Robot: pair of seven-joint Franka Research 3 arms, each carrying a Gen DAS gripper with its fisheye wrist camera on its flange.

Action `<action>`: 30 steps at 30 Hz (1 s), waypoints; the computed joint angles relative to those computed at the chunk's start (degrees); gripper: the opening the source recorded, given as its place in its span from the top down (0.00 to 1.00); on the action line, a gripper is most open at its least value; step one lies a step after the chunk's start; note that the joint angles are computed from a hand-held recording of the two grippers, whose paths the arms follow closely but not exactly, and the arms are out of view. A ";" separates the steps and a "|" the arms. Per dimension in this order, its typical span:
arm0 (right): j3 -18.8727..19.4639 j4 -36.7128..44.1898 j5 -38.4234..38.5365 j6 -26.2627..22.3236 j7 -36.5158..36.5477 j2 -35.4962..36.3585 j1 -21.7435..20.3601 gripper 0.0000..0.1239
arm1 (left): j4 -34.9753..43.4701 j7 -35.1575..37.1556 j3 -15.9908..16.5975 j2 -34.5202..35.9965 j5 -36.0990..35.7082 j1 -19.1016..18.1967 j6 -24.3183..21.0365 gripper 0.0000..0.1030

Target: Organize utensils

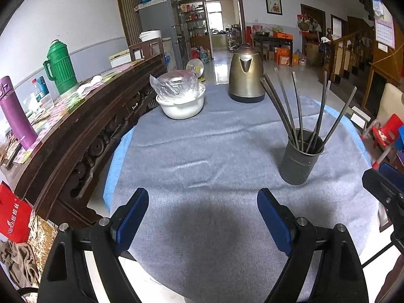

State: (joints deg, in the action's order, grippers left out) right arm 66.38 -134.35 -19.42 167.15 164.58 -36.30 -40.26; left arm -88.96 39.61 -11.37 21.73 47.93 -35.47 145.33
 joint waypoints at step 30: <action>-3.65 -4.21 4.00 3.01 -2.05 -9.77 4.68 0.46 | -5.98 -9.00 -2.18 -7.32 9.42 -0.09 -1.25 0.14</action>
